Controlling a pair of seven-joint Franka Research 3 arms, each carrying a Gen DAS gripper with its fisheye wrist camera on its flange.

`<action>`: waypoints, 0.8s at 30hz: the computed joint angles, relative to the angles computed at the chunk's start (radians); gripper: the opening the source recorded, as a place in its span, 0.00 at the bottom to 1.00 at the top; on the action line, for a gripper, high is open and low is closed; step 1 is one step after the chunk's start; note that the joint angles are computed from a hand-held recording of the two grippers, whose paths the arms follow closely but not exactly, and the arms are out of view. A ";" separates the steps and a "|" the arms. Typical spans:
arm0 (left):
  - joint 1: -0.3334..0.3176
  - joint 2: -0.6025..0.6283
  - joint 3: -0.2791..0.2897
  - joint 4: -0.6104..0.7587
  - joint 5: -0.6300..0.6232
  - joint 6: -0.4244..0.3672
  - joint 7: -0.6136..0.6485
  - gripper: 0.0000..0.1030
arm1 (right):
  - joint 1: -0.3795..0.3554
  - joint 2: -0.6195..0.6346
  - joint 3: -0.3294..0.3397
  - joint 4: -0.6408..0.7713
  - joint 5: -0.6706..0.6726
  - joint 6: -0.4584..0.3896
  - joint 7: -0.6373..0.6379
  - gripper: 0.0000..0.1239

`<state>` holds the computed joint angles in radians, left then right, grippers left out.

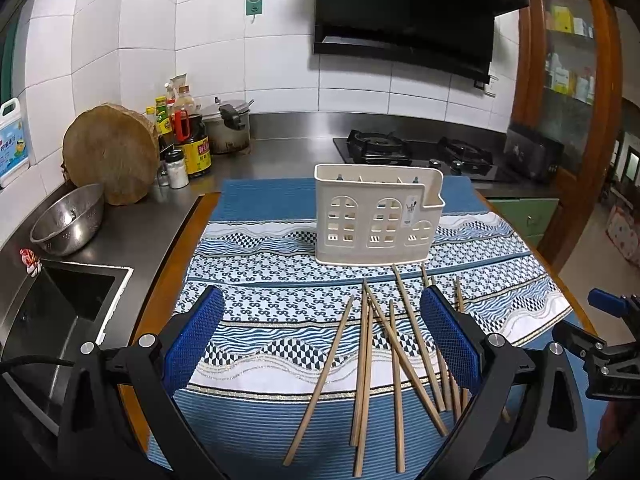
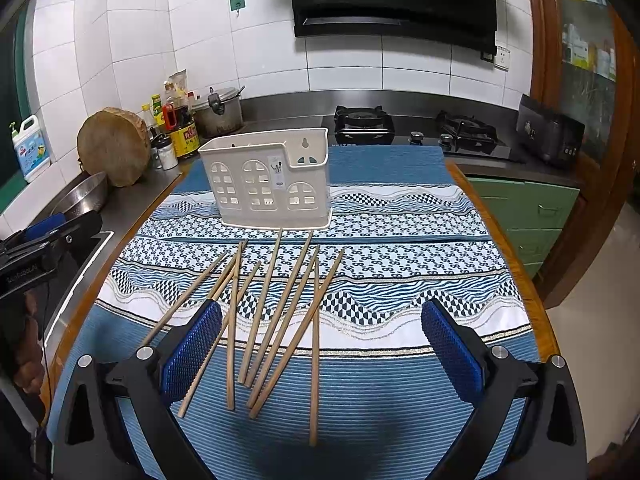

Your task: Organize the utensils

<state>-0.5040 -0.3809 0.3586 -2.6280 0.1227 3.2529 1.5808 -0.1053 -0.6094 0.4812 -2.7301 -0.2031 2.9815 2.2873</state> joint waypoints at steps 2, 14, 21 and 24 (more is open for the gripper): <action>-0.003 0.003 0.002 0.002 0.001 0.000 0.004 0.94 | -0.002 0.002 0.002 -0.003 -0.001 0.001 0.003 0.78; 0.007 0.028 0.003 0.000 -0.006 0.001 0.012 0.94 | -0.013 0.026 0.008 -0.002 -0.015 0.002 0.014 0.78; 0.024 0.058 0.010 -0.002 -0.015 -0.021 0.029 0.88 | -0.013 0.064 0.012 -0.001 -0.031 0.001 0.030 0.77; 0.015 0.072 0.027 -0.004 -0.039 -0.030 0.056 0.87 | -0.009 0.077 0.012 -0.002 -0.038 0.000 0.039 0.77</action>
